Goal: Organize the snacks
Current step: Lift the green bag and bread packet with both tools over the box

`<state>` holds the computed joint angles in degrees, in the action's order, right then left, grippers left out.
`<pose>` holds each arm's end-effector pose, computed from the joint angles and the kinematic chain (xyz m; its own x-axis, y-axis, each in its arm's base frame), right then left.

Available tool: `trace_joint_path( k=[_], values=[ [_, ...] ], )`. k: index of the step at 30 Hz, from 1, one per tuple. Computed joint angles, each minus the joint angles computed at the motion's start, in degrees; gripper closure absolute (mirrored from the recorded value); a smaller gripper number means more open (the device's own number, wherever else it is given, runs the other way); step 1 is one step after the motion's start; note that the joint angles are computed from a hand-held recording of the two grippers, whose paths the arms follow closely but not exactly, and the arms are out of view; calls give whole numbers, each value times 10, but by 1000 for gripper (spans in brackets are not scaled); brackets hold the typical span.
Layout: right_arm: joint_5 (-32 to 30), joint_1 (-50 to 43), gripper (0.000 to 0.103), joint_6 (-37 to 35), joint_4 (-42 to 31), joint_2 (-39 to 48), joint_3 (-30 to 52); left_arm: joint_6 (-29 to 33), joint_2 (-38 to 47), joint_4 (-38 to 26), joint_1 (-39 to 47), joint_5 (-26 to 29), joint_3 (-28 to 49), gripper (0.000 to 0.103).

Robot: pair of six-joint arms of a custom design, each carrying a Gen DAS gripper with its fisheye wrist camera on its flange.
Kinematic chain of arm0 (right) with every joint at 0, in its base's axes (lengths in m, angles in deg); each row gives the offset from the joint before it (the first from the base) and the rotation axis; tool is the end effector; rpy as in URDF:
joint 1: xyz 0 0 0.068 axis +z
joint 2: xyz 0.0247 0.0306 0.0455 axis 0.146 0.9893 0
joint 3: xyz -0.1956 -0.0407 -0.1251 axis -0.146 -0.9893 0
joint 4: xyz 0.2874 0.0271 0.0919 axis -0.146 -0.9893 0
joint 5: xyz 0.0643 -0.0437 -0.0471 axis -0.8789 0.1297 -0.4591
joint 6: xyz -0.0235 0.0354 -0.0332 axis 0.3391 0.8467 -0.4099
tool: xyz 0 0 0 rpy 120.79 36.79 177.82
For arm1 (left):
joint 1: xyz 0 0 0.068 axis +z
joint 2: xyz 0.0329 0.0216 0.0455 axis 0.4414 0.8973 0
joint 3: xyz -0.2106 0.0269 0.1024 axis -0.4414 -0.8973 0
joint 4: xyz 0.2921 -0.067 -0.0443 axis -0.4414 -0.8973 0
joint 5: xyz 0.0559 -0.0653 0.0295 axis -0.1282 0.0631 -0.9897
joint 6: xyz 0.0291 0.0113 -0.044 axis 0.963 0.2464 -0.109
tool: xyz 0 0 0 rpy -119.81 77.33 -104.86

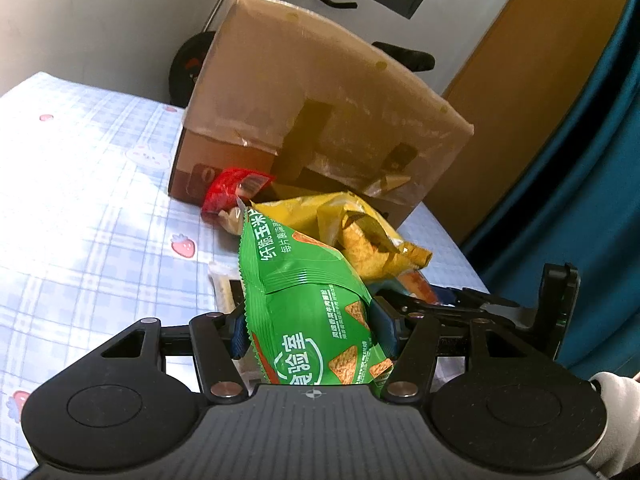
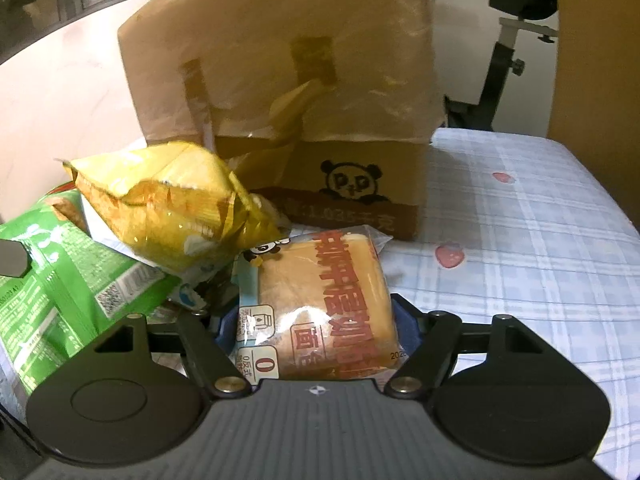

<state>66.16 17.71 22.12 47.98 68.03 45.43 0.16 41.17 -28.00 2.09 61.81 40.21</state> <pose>0.2126 0.0326 0.1514 -0.6082 0.0984 -0.7876 0.0075 0.9930 0.1182 0.2798 -0.1396 0.2089 -0.7103 0.0334 -0.7031 0.4675 0.7692 -0.4356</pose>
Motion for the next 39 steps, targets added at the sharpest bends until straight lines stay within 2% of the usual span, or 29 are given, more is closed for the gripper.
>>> trace_joint_path(
  k=[11,29,39],
  values=[
    [46,2,28,22,-66,-102,-4,-13,-63,-8,28,-6,-25,42],
    [69,-7,28,6,-75,-150,25,-32,-116,-7,75,-6,-23,41],
    [48,-29,29,2,-77,-165,44,-33,-112,13,89,-12,1,41]
  ],
)
